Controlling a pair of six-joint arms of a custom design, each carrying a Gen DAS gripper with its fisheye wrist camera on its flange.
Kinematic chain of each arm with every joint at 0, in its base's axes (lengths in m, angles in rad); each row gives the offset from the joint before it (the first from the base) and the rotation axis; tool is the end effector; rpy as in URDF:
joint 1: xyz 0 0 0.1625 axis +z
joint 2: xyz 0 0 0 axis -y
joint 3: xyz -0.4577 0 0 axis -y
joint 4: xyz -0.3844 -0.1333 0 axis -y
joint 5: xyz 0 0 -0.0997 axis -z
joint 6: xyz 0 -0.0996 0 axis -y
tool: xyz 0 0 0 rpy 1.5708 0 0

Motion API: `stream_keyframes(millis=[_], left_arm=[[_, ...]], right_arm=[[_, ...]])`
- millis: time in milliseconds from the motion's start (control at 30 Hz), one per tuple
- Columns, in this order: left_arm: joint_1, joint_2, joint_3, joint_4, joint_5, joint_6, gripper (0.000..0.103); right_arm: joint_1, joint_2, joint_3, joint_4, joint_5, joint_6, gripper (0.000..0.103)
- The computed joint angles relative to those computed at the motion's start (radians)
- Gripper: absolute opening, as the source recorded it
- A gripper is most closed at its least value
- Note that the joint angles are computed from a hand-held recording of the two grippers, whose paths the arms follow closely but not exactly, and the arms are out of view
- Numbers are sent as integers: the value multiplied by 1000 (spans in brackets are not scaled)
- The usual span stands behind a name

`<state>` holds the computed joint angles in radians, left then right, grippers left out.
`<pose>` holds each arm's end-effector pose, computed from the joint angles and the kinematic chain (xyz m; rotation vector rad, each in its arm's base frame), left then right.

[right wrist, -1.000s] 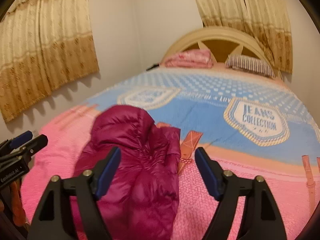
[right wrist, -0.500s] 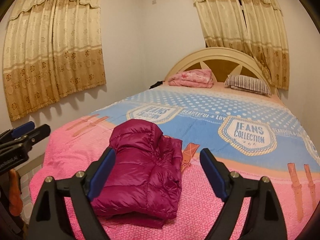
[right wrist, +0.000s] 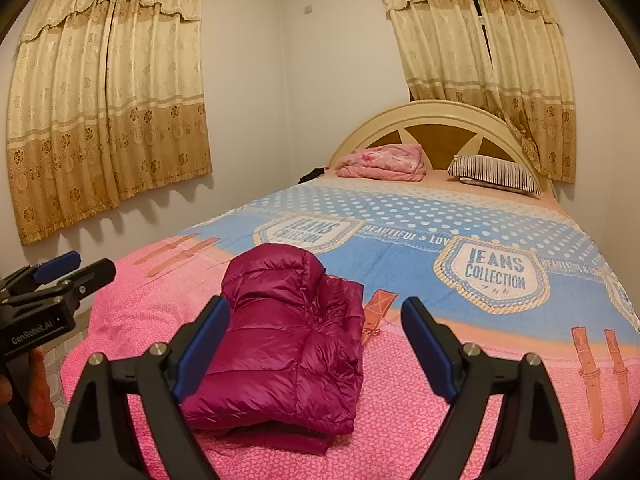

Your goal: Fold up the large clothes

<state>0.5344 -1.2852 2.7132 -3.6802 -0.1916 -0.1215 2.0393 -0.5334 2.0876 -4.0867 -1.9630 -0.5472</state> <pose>-0.1173 -0.3379 0.2692 0.3361 1.9230 -1.4015 0.3257 -0.4326 0.0400 0.9670 -2.2582 1.2546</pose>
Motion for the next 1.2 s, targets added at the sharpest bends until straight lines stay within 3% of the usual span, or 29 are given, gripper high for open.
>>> stream_keyframes(millis=[767,1200], left_arm=[[23,18,-10,-49,-12,40,79],[30,6,-7,-10,-9,10,79]], right_arm=[[-1,-4,4,0,2,-2,91],[4,-12,9,11,1,4,91]])
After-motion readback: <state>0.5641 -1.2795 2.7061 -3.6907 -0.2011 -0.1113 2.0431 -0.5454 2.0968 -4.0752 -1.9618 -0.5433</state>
